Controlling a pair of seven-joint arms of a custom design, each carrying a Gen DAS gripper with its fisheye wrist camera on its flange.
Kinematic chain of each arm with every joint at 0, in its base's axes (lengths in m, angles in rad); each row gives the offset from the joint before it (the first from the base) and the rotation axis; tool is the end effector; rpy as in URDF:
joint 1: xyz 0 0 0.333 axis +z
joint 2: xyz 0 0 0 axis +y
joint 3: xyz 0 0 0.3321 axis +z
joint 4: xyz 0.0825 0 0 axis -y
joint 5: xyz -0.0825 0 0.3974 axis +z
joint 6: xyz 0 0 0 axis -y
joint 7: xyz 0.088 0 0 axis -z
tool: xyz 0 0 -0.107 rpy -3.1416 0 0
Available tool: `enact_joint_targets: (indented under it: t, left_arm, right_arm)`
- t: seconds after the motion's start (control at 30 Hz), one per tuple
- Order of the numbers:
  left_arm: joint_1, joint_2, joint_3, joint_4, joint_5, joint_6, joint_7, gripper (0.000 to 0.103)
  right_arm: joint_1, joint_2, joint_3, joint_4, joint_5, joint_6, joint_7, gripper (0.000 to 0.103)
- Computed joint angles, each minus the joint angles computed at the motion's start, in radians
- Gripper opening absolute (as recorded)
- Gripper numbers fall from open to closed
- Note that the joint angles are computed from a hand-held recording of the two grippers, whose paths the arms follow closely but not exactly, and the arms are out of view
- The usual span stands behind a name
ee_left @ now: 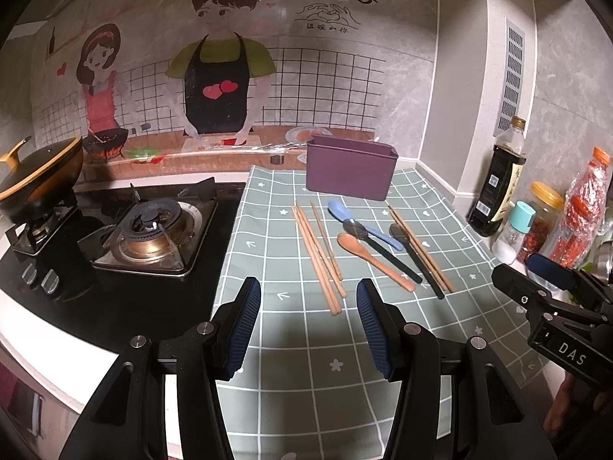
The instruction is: Organize utensils
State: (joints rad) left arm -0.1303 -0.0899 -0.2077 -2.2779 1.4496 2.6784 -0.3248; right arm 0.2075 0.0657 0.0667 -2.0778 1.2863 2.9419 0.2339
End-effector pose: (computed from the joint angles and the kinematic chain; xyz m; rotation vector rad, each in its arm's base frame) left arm 0.4957 -0.2082 0.4317 -1.8573 1.3170 -0.7979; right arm 0.5903 0.1005 0.4618 -1.8822 1.2133 -0.5414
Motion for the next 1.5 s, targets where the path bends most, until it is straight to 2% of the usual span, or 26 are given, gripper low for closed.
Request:
enact_joint_targets:
  t: [0.63, 0.93, 1.17, 1.27, 1.37, 1.43, 1.5]
  left_arm:
    - [-0.007, 0.006, -0.002, 0.024, -0.028, 0.005, 0.041, 0.053]
    - [-0.008, 0.06, 0.013, 0.068, -0.141, 0.013, 0.155, 0.053]
    - [0.003, 0.142, 0.046, 0.137, -0.237, 0.087, 0.24, 0.053]
    - [0.013, 0.182, 0.064, 0.177, -0.278, 0.124, 0.259, 0.053]
    - [0.013, 0.229, 0.08, 0.232, -0.32, 0.133, 0.294, 0.053]
    - [0.012, 0.268, 0.09, 0.274, -0.34, 0.15, 0.32, 0.053]
    - [0.01, 0.303, 0.098, 0.308, -0.383, 0.16, 0.351, 0.053]
  right_arm:
    - [-0.006, -0.013, -0.01, -0.005, 0.023, -0.005, -0.026, 0.067]
    - [-0.009, 0.007, -0.01, 0.013, -0.011, 0.006, -0.005, 0.067]
    - [-0.023, 0.074, -0.008, 0.073, -0.17, 0.0, 0.091, 0.067]
    - [-0.032, 0.115, 0.004, 0.115, -0.213, 0.023, 0.084, 0.067]
    - [-0.027, 0.166, -0.003, 0.166, -0.312, 0.054, 0.164, 0.067]
    - [-0.038, 0.2, -0.002, 0.211, -0.36, 0.031, 0.212, 0.067]
    - [-0.067, 0.245, 0.004, 0.283, -0.39, -0.059, 0.252, 0.067]
